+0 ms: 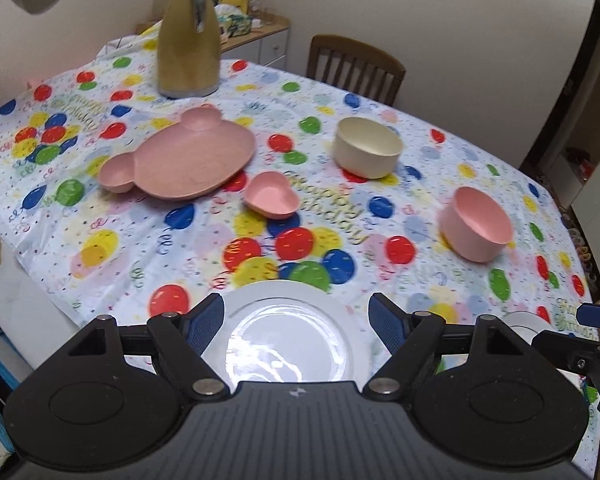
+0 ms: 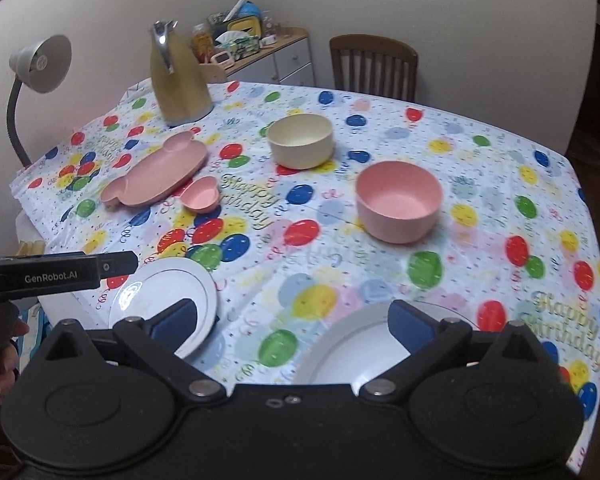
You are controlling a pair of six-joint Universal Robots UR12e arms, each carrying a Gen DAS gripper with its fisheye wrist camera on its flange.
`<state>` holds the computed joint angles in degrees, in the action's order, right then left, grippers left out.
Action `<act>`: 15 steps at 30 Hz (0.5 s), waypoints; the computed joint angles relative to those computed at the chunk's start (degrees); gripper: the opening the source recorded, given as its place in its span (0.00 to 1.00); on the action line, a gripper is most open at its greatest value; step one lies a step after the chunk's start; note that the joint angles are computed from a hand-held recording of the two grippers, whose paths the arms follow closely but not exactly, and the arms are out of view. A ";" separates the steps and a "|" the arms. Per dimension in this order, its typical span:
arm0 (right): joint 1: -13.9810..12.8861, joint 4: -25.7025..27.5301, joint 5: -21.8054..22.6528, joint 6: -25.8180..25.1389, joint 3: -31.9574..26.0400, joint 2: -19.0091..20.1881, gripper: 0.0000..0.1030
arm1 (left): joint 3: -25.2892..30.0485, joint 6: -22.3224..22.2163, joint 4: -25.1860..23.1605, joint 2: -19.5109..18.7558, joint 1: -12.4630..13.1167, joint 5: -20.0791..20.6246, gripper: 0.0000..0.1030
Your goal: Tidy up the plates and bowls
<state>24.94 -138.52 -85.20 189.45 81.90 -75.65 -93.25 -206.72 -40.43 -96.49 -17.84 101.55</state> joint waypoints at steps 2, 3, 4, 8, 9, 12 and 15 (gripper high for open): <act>0.79 0.36 -0.24 0.50 -1.50 1.48 0.98 | -0.41 0.07 -0.45 0.17 1.11 -0.92 0.77; 1.05 0.98 0.05 0.91 -2.33 2.20 0.98 | -0.62 0.37 -0.55 0.22 1.65 -1.35 0.77; 1.24 1.63 0.37 1.19 -3.05 2.80 0.98 | -0.77 0.67 -0.77 0.25 2.14 -1.93 0.77; 2.27 4.16 0.10 1.74 -6.08 5.38 0.97 | -1.17 2.05 -1.84 0.21 3.81 -3.76 0.77; 2.53 4.86 -0.04 1.68 -6.77 6.01 0.97 | -1.25 2.28 -2.17 0.19 4.17 -4.16 0.77; 2.98 6.60 -0.15 1.85 -8.33 7.36 0.93 | -1.46 2.95 -2.77 0.01 5.09 -5.33 0.77; 3.18 8.30 0.52 1.98 -9.50 8.45 0.87 | -1.63 3.40 -3.43 -0.19 5.87 -6.68 0.77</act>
